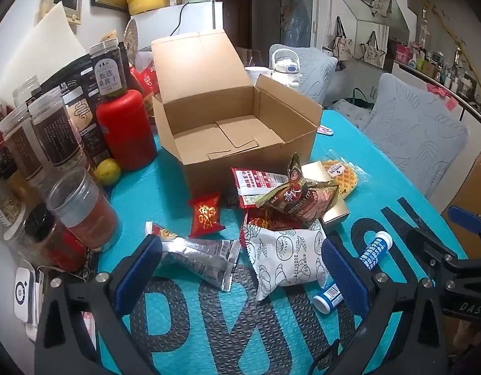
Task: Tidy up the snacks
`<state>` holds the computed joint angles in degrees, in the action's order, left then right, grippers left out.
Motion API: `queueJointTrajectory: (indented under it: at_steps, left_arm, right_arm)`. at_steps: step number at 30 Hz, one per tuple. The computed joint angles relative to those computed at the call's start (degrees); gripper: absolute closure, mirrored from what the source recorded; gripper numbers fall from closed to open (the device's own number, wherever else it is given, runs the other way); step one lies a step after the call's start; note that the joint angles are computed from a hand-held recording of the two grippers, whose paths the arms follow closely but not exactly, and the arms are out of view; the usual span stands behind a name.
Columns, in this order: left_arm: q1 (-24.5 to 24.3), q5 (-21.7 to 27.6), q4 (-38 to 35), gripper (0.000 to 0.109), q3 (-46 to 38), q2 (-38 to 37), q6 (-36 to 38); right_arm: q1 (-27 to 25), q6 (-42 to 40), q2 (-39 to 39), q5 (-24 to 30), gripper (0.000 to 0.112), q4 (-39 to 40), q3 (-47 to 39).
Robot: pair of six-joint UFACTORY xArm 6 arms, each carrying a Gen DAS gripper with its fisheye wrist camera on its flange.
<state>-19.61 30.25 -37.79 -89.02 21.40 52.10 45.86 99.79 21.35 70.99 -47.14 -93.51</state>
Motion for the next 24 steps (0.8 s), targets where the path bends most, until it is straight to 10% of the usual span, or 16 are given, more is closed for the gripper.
queueJointTrajectory:
  at_steps: [24]
  left_arm:
    - [0.1, 0.0, -1.0, 0.006, 0.2, 0.0, 1.2]
  right_arm:
    - [0.2, 0.3, 1.0, 1.0, 0.009, 0.5, -1.3]
